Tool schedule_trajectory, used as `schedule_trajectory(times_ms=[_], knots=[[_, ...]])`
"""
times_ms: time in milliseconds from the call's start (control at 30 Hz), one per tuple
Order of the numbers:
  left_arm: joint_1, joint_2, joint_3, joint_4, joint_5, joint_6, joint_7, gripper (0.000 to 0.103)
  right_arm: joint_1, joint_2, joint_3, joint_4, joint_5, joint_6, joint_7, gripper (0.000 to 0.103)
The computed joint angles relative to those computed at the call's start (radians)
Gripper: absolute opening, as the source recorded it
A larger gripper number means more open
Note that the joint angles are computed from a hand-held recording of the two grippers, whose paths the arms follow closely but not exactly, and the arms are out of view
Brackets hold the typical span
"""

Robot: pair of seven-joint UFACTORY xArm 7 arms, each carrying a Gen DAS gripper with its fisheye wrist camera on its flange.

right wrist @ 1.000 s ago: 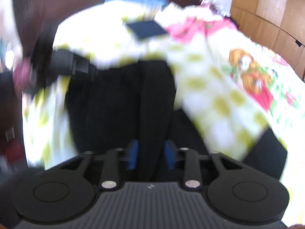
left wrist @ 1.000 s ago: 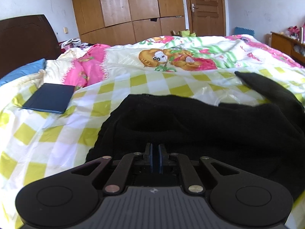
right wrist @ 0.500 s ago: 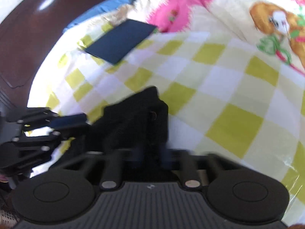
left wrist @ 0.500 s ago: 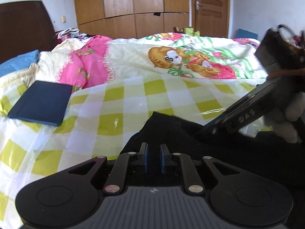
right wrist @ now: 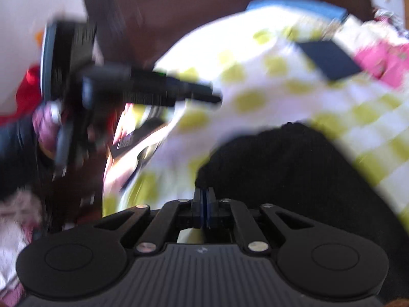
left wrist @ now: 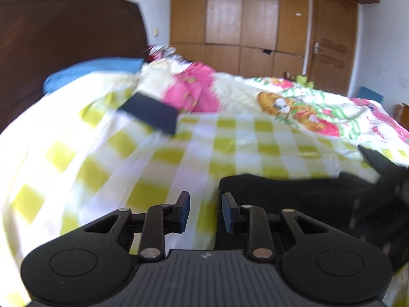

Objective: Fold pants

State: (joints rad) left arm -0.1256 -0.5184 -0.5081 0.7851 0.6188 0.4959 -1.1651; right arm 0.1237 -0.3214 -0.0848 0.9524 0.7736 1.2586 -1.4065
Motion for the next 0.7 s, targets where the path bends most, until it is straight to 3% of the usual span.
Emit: schedule_trajectory(times_ms=[100,200,333,367,433,500,567,700], knots=[[-0.049,-0.026,0.017,-0.061,-0.057,-0.022,-0.01,0.041,-0.008,-0.046,0.013,-0.066,-0.04,-0.072,-0.013,0.005],[-0.076,0.003,0.001,-0.073,-0.084,-0.029,0.002,0.041,-0.013,-0.046,-0.021,-0.049,-0.027,-0.047,0.007,0.007],[-0.116,0.025,-0.019,-0.067,-0.089,-0.012,0.006,0.043,0.011,-0.165,-0.017,-0.16,-0.022,-0.193,-0.125,0.013],[-0.127,0.013,-0.017,-0.078,-0.095,-0.018,0.0,0.047,0.021,-0.172,-0.026,-0.168,-0.029,-0.19,-0.135,0.015],[-0.134,0.014,-0.015,-0.083,-0.099,-0.023,-0.001,0.053,0.04,-0.181,-0.023,-0.19,-0.039,-0.207,-0.139,0.028],[-0.131,0.034,-0.009,-0.08,-0.107,-0.031,-0.005,0.053,0.058,-0.212,-0.02,-0.233,-0.033,-0.25,-0.157,0.03],[-0.12,0.06,-0.009,-0.07,-0.09,-0.05,-0.004,0.053,0.081,-0.247,0.002,-0.299,-0.014,-0.374,-0.178,0.03],[-0.091,0.157,-0.091,0.044,0.079,0.154,0.072,0.053,0.13,-0.241,0.017,-0.325,-0.031,-0.479,-0.121,0.03]])
